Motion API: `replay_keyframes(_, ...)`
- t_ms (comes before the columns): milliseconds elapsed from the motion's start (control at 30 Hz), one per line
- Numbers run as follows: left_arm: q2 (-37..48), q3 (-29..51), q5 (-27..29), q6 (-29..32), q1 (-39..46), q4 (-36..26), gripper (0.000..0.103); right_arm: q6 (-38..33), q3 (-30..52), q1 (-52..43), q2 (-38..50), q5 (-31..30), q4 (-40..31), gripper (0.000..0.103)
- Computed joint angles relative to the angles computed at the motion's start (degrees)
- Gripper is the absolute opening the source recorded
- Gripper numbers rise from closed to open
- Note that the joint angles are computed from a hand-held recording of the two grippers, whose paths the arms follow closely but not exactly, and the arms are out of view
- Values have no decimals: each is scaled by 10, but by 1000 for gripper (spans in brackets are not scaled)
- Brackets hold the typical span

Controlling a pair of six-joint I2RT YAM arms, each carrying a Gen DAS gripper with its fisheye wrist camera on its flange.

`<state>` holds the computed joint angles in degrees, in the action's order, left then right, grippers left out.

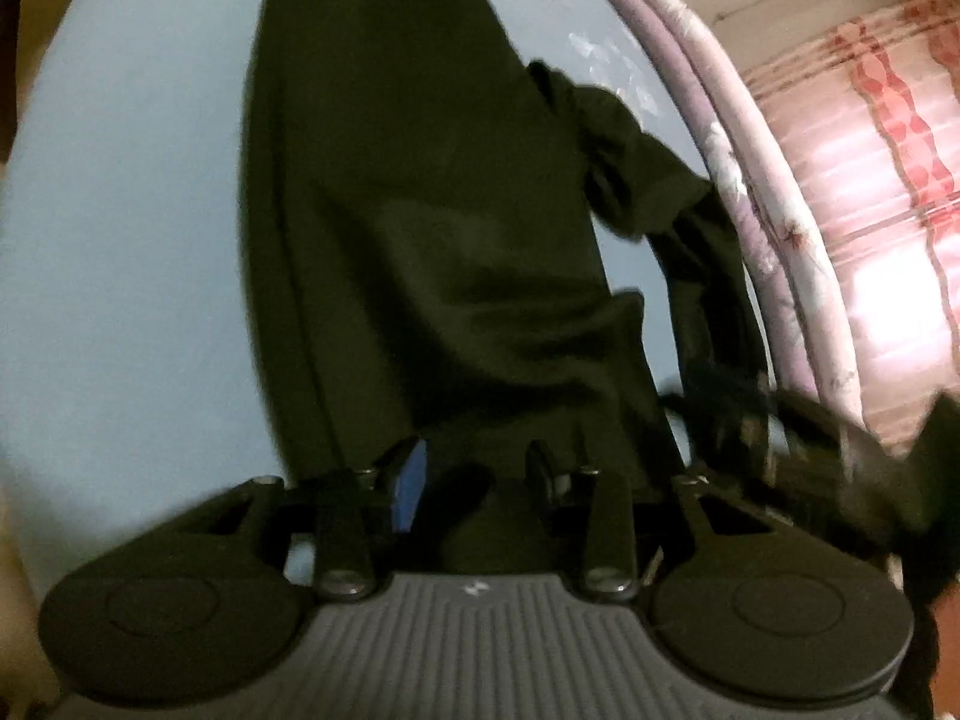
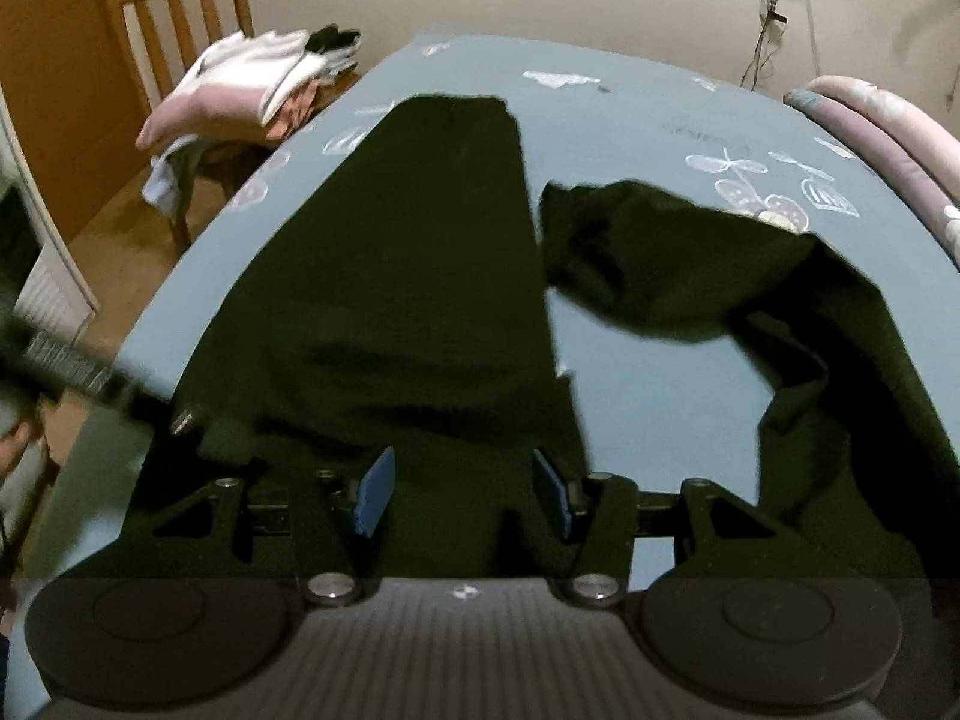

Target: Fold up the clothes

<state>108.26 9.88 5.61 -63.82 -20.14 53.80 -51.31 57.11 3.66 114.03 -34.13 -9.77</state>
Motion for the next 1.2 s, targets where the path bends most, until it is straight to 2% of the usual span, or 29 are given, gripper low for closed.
replay_keyframes(100, -111, -9, -37, 53, 8, -107, 37, 31, 102, 23, 61, -3, -45, 60)
replay_keyframes(200, -174, -14, -34, 85, 91, -155, 39, 70, 241, 49, 149, -18, -138, 60)
replay_keyframes(300, -153, -5, -1, 92, 186, -143, 40, 100, 321, 71, 207, -16, -160, 60)
replay_keyframes(367, -122, 22, 30, 107, 237, -159, 44, 110, 392, 80, 253, -28, -208, 60)
replay_keyframes(433, -91, 52, 49, 115, 267, -180, 44, 122, 438, 86, 285, -34, -234, 60)
replay_keyframes(500, -59, 74, 77, 123, 288, -184, 49, 120, 491, 89, 320, -47, -281, 58)
replay_keyframes(567, -30, 82, 110, 126, 306, -169, 53, 106, 527, 89, 344, -61, -317, 53)
replay_keyframes(633, -21, 85, 106, 137, 307, -154, 57, 97, 535, 92, 353, -57, -323, 46)
replay_keyframes(700, -18, 86, 105, 140, 309, -148, 52, 87, 541, 92, 357, -59, -327, 20)
replay_keyframes(733, -24, 83, 93, 138, 301, -148, 44, 87, 532, 93, 353, -56, -313, 5)
replay_keyframes(767, -25, 91, 77, 148, 291, -165, 10, 88, 532, 93, 353, -57, -308, 4)
replay_keyframes(800, -25, 98, 62, 157, 283, -179, 4, 88, 533, 93, 354, -61, -306, 4)
replay_keyframes(933, -19, 101, 35, 163, 273, -167, 4, 130, 475, 107, 328, -42, -198, 4)
replay_keyframes(1100, -1, 102, 12, 154, 269, -143, 4, 168, 456, 130, 329, -6, -131, 5)
replay_keyframes(1133, 1, 105, 7, 154, 267, -145, 4, 170, 447, 132, 325, -4, -120, 6)
replay_keyframes(1200, -7, 111, -10, 155, 260, -161, 5, 185, 435, 130, 315, -2, -109, 18)
